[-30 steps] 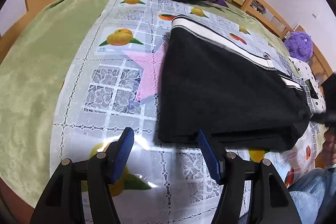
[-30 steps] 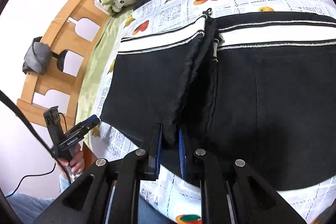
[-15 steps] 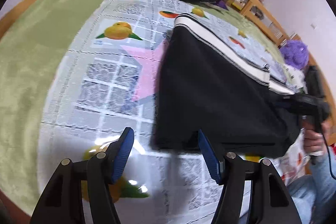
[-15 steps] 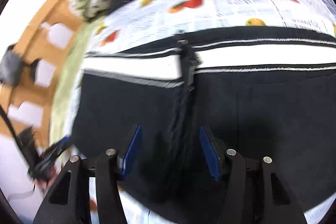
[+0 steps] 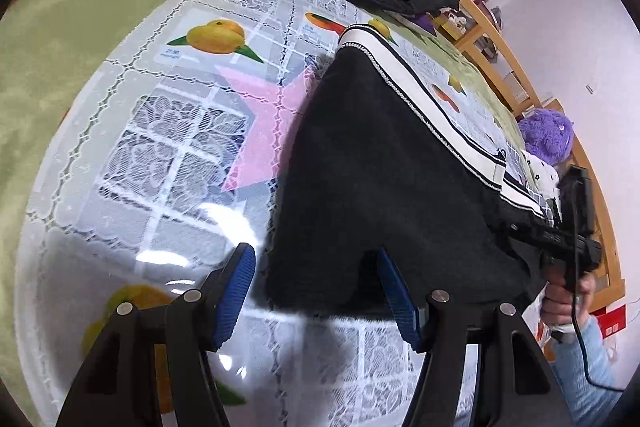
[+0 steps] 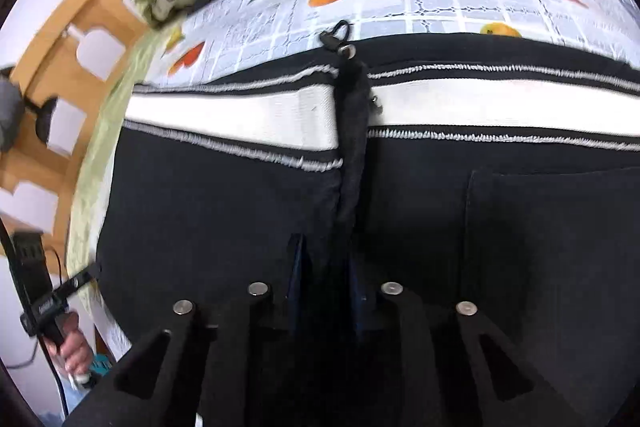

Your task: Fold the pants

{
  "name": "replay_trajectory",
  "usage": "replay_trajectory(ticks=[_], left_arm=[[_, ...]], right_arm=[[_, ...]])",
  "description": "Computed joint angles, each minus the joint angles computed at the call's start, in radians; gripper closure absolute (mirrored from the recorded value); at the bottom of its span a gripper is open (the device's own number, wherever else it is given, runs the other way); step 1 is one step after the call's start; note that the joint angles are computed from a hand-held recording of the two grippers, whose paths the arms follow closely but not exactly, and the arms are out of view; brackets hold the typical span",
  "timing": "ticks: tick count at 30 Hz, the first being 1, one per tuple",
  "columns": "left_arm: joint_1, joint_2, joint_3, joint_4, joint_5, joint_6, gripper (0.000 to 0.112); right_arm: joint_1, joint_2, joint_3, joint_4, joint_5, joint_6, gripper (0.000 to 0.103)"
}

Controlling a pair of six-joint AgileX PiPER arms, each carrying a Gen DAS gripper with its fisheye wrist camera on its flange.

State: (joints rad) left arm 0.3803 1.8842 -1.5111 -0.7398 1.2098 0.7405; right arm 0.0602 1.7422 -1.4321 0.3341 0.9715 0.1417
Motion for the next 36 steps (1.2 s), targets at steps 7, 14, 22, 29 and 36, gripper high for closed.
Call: replay_trajectory(ticks=[7, 14, 22, 29, 36], left_arm=[[-0.116, -0.078, 0.037, 0.145, -0.169, -0.172, 0.080], [-0.241, -0.237, 0.003, 0.270, -0.220, -0.231, 0.096], [-0.564, -0.337, -0.191, 0.471, -0.125, -0.451, 0.098], [-1.035, -0.322, -0.179, 0.727, -0.184, -0.711, 0.099], [-1.120, -0.274, -0.020, 0.606, -0.266, -0.700, 0.098]], right_arm=[[0.027, -0.319, 0.188, -0.318, -0.057, 0.301, 0.071], [-0.082, -0.455, 0.296, -0.397, 0.038, 0.375, 0.071], [-0.204, -0.566, 0.381, -0.410, -0.019, 0.301, 0.071], [-0.411, -0.655, 0.462, -0.353, -0.037, 0.126, 0.071], [-0.743, -0.654, 0.527, -0.101, -0.015, -0.192, 0.071]])
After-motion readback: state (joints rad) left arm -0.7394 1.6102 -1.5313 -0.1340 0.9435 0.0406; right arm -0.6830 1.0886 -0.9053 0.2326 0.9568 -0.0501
